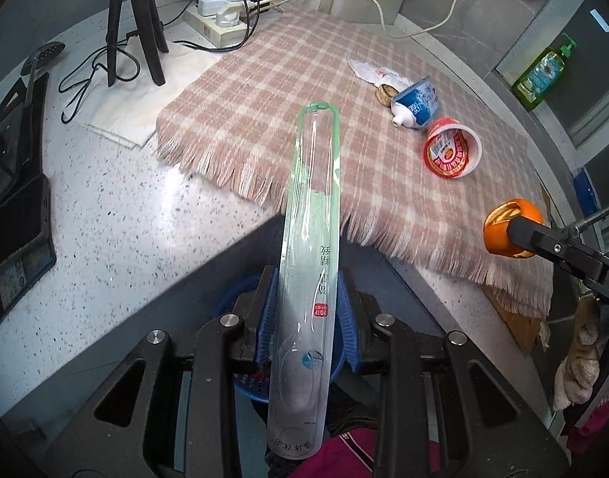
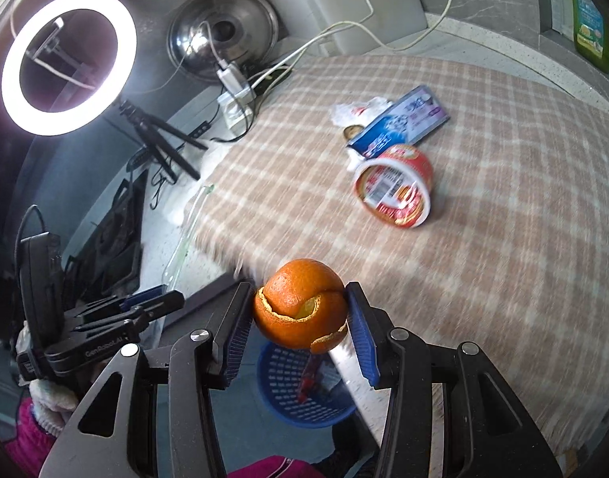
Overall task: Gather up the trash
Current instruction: 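Lift the toothbrush package and orange and carry them over the basket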
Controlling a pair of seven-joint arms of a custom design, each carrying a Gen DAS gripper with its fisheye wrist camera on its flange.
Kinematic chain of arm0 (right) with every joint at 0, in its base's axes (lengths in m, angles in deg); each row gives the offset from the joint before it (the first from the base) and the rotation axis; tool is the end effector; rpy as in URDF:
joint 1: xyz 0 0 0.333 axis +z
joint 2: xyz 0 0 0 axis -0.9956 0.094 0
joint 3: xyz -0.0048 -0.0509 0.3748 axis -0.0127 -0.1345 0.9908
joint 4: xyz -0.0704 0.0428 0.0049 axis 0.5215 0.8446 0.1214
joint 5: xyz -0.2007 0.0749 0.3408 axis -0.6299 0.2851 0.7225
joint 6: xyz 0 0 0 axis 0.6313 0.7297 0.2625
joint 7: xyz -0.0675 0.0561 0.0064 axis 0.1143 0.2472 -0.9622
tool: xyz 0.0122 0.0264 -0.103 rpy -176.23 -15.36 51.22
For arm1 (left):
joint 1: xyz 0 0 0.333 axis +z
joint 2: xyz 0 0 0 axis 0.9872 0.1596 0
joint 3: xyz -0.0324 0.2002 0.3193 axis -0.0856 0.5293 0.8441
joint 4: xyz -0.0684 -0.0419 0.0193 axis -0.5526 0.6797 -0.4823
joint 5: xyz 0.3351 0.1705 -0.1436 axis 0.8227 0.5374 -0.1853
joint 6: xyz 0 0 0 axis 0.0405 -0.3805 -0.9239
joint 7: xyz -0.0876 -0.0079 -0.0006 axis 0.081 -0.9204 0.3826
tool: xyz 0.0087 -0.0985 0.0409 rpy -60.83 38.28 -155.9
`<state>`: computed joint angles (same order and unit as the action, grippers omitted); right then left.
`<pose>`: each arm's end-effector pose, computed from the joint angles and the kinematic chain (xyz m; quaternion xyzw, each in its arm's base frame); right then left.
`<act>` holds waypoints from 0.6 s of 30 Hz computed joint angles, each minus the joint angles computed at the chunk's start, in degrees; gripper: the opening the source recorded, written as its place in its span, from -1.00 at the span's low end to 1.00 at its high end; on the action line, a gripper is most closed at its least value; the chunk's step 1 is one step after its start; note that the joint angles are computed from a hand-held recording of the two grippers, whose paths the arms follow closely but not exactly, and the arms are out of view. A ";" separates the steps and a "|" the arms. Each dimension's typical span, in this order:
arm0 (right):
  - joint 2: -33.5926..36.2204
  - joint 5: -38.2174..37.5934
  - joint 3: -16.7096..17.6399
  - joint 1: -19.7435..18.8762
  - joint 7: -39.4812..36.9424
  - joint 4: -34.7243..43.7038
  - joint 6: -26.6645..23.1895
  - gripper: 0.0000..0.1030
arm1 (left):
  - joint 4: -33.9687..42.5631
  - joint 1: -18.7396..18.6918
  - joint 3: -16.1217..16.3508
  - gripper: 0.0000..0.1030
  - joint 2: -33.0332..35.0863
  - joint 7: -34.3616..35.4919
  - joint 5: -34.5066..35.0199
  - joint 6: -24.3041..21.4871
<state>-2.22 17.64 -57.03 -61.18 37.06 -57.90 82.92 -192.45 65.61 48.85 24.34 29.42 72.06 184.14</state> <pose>0.4685 0.2854 0.7303 -0.6358 0.7134 -0.0294 0.2931 0.4722 -0.2979 0.6888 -0.6331 0.7386 -0.2294 0.0310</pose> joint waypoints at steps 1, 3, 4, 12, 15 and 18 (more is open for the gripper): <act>-0.05 0.06 0.25 0.20 0.15 -0.18 -0.07 -0.13 | -0.95 -0.09 0.04 -0.44 -0.71 0.18 -0.34 -0.02; -0.21 0.26 0.71 0.68 0.52 -0.77 -0.09 -0.13 | -2.92 -0.25 0.10 -0.44 -2.12 0.60 -1.36 -0.06; -0.31 0.36 0.90 0.93 0.67 -1.07 -0.13 -0.13 | -3.73 -0.32 0.14 -0.44 -2.63 0.81 -2.02 -0.08; -0.58 0.30 2.20 3.03 2.03 -3.64 -0.34 -0.13 | -10.78 -0.92 -0.02 -0.44 -6.70 2.39 -6.07 -2.10; -0.57 0.93 2.30 3.65 2.26 -4.75 -0.25 -0.13 | -12.74 -1.16 -0.04 -0.44 -7.43 2.87 -7.53 -2.99; -0.24 0.93 2.55 4.16 2.47 -5.47 -0.52 -0.13 | -14.36 -1.21 -0.09 -0.44 -7.64 2.85 -8.53 -3.76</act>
